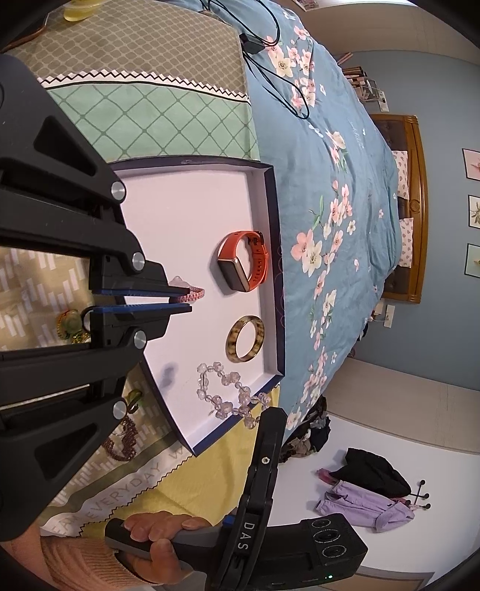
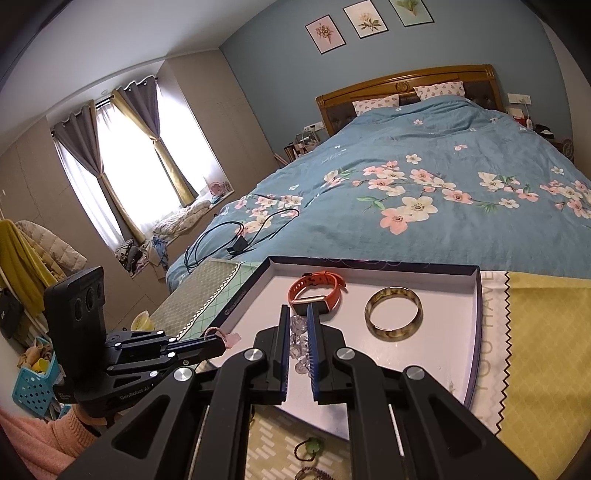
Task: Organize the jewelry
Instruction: 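Carry the pink clip and crystal bead bracelet over the box interior with both tools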
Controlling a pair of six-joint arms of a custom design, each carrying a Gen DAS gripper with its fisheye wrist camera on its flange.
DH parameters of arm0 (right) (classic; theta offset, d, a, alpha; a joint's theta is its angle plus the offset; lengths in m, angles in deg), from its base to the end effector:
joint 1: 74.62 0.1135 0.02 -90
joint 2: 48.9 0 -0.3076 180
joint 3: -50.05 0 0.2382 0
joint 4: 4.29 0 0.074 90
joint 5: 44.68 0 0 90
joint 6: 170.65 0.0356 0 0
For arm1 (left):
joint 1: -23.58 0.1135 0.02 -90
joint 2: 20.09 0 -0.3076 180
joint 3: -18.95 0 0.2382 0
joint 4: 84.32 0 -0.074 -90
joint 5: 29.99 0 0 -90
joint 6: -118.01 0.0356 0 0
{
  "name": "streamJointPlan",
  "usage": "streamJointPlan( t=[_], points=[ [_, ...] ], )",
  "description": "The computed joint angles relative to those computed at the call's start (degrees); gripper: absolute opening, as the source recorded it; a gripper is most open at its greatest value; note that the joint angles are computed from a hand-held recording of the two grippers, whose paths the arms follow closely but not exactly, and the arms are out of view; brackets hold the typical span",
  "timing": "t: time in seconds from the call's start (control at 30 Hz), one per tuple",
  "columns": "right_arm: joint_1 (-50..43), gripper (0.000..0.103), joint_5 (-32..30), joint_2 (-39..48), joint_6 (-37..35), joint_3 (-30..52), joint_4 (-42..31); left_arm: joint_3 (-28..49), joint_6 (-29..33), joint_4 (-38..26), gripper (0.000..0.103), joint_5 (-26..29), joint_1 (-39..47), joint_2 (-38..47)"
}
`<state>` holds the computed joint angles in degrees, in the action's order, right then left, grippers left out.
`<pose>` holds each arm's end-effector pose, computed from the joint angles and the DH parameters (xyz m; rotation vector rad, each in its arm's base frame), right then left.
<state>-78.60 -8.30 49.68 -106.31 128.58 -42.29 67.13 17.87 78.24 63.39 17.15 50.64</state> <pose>0.3412 0.0050 0.2553 -0.7344 2.1241 0.9238 0.2208 -0.0270 0.2421 -0.0424 2.2764 -0.2195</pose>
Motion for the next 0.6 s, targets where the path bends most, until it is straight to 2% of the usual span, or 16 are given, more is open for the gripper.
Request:
streamJointPlan(
  t=[0.6],
  points=[
    [2.5,0.007,2.8,4.8,3.4,2.8,1.8,4.4,1.0,0.5,0.004,0.8,1.6,7.7]
  ],
)
